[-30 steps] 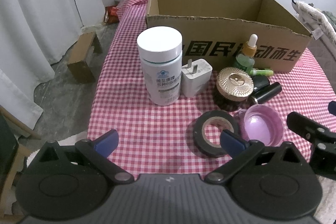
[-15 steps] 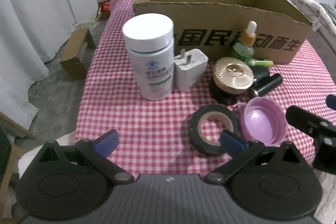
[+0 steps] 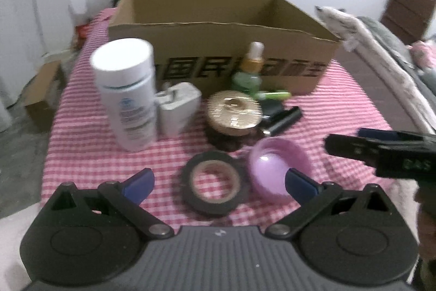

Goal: Organize rigid objects
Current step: 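Lower the right tool onto the pink lid and close its fingers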

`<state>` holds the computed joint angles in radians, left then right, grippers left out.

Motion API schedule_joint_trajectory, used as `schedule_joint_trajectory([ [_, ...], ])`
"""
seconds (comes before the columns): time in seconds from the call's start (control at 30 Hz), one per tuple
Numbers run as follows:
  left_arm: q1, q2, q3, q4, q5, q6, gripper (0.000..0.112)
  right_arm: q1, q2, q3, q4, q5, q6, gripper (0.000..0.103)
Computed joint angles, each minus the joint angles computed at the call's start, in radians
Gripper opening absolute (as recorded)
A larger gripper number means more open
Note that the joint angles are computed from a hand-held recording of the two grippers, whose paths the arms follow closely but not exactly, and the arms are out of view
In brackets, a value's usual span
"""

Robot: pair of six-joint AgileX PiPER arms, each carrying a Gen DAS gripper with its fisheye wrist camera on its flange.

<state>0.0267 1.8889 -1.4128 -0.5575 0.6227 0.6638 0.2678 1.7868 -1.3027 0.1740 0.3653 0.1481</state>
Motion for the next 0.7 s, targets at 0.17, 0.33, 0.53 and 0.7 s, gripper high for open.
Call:
schedule_joint_trajectory([
  [0.17, -0.037, -0.003, -0.004, 0.063, -0.017, 0.003, 0.091, -0.047, 0.024, -0.023, 0.242, 0.043, -0.234, 0.077],
  [0.33, -0.048, 0.008, -0.019, 0.048, 0.016, 0.042, 0.085, -0.062, 0.067, -0.108, 0.341, 0.111, -0.35, 0.07],
  [0.53, -0.095, 0.031, -0.021, 0.061, 0.034, 0.14, 0.072, -0.052, 0.136, -0.21, 0.27, 0.225, -0.296, 0.052],
  [0.7, -0.146, 0.028, 0.013, 0.108, -0.021, 0.183, 0.063, -0.037, 0.181, -0.275, 0.234, 0.301, -0.31, 0.041],
])
